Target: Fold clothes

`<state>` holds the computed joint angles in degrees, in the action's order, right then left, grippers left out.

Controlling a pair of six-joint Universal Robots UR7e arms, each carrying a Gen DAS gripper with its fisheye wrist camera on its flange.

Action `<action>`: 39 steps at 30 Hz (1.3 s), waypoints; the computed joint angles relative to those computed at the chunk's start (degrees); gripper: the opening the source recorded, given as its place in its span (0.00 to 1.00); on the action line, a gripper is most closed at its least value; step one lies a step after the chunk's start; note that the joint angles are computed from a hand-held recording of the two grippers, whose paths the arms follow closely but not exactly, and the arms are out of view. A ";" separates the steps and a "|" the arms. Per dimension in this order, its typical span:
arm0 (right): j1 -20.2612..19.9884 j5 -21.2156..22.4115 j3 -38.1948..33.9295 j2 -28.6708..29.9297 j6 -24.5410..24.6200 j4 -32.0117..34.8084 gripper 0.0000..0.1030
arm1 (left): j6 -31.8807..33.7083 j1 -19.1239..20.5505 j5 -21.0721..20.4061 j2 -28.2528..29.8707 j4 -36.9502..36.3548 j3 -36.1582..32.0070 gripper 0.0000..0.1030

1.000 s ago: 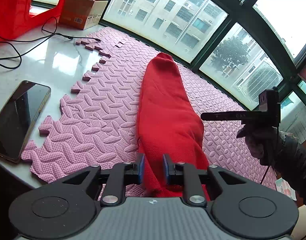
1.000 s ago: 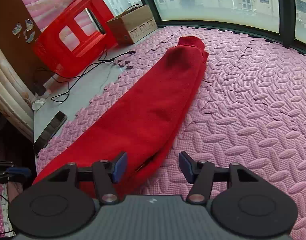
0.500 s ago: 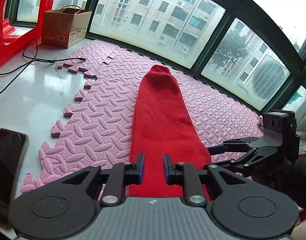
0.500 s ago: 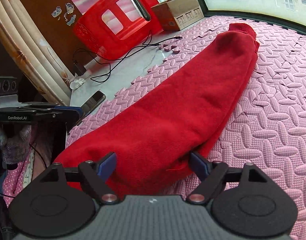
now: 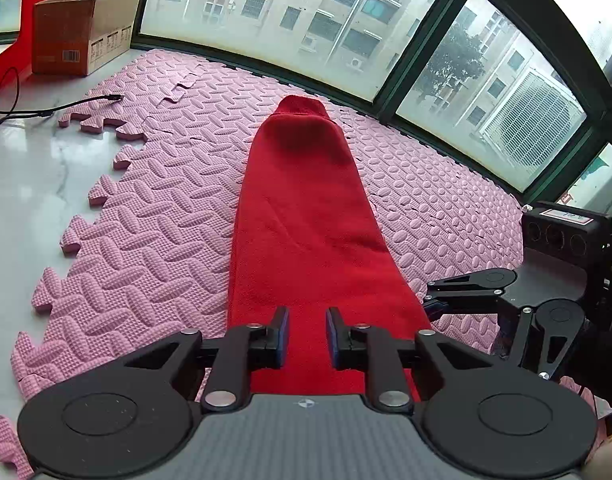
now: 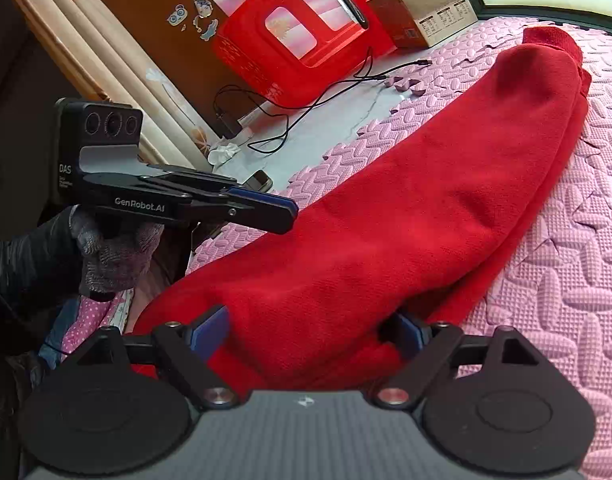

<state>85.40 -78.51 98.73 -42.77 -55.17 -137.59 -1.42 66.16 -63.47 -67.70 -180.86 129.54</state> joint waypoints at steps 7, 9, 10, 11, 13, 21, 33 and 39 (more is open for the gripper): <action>-1.39 4.74 -2.60 1.16 -0.48 6.18 0.85 | 0.72 0.45 0.27 2.95 1.49 -2.28 0.22; -1.46 3.76 -2.90 0.19 -2.11 9.09 0.85 | 0.55 0.56 1.06 3.33 1.68 -2.59 0.22; -1.52 3.08 -2.74 -0.53 -2.41 10.00 0.85 | 0.41 0.67 1.41 3.49 1.77 -2.74 0.22; -1.59 2.42 -2.54 -1.27 -2.62 10.78 0.85 | 0.28 0.76 1.74 3.61 1.87 -2.87 0.22; -1.74 1.40 -1.94 -2.70 -2.88 12.22 0.85 | 0.12 0.91 2.04 3.69 2.01 -2.96 0.22; -0.95 -3.39 2.86 -7.26 -5.08 12.14 0.84 | 1.33 -0.04 3.07 4.02 1.93 -2.37 0.23; 1.55 -6.19 8.03 -5.76 7.51 -28.72 0.69 | 1.01 -5.31 -0.57 -0.73 3.68 3.76 0.29; 2.91 -10.37 1.28 2.48 12.03 -37.14 0.50 | -0.94 -6.47 -1.30 -2.05 4.73 6.45 0.30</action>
